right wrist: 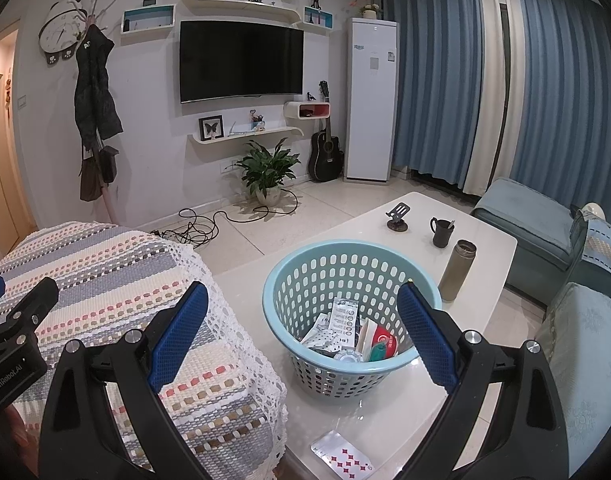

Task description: Collect trash

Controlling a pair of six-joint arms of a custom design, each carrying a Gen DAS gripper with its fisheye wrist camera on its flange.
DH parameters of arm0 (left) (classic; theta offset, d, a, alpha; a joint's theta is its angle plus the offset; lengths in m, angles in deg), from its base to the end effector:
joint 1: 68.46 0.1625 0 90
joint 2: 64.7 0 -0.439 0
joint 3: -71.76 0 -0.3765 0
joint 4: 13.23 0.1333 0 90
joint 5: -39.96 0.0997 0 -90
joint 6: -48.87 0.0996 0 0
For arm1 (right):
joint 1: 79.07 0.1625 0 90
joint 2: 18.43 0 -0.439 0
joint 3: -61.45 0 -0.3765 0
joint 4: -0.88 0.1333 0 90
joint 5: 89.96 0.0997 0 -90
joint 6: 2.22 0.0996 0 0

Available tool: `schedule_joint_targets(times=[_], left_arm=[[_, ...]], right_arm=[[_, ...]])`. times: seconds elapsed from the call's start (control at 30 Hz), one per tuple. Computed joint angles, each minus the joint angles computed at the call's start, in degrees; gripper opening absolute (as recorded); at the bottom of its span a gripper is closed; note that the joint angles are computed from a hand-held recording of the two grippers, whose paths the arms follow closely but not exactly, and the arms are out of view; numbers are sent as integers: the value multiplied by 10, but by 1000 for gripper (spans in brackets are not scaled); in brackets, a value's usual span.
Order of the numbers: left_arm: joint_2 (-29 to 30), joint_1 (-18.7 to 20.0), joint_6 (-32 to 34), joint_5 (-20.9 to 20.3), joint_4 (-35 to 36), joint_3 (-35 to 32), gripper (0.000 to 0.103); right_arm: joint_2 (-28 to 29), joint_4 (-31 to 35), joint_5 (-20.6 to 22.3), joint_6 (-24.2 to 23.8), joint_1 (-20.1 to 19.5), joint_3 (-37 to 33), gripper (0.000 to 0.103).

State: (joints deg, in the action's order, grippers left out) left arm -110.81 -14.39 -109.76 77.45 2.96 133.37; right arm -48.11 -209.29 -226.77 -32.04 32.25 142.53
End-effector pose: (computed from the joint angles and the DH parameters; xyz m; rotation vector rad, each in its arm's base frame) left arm -0.2191 -0.6642 0.2616 0.4880 2.0701 -1.2629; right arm 0.3168 -0.6449 0.1539 0.3202 -2.0057 1.2666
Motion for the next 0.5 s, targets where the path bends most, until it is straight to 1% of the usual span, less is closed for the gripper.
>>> schedule_joint_targets(times=[0.5], left_arm=[[1,-3,6,-9,-6,0,95]], right_arm=[[-3,5,3,5,-2,2,91]])
